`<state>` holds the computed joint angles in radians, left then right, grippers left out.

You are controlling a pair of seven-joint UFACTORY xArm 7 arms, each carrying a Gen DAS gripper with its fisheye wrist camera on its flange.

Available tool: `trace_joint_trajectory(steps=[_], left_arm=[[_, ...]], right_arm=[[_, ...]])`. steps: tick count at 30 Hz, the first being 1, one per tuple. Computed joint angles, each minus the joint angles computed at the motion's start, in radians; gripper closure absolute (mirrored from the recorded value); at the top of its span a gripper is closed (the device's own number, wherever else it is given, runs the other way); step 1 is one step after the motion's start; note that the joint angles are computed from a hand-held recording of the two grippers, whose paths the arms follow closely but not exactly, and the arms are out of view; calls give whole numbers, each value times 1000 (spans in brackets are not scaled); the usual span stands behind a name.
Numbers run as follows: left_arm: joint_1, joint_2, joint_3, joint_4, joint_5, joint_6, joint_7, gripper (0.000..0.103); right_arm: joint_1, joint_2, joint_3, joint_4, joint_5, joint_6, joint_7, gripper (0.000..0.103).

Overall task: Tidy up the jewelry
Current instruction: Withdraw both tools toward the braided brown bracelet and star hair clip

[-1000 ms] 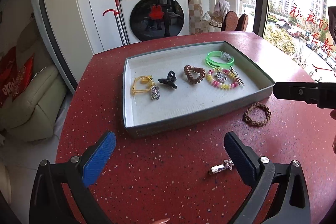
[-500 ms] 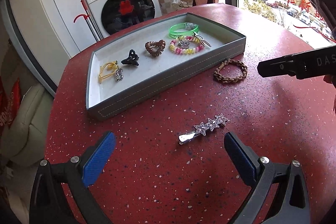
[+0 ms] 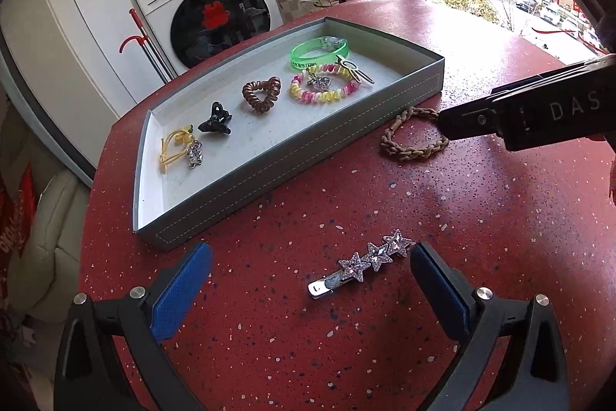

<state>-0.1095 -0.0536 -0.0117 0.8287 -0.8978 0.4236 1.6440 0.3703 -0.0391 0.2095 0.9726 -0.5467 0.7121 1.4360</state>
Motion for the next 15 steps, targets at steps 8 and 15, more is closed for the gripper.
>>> trace_joint_trajectory(steps=[8, 15], left_arm=[[5, 10, -4, 13, 42, 46, -7, 6], [8, -6, 1, 5, 72, 103, 24, 19]], right_arm=[[25, 77, -12, 72, -24, 58, -36, 45], [45, 87, -25, 75, -36, 30, -40, 63]])
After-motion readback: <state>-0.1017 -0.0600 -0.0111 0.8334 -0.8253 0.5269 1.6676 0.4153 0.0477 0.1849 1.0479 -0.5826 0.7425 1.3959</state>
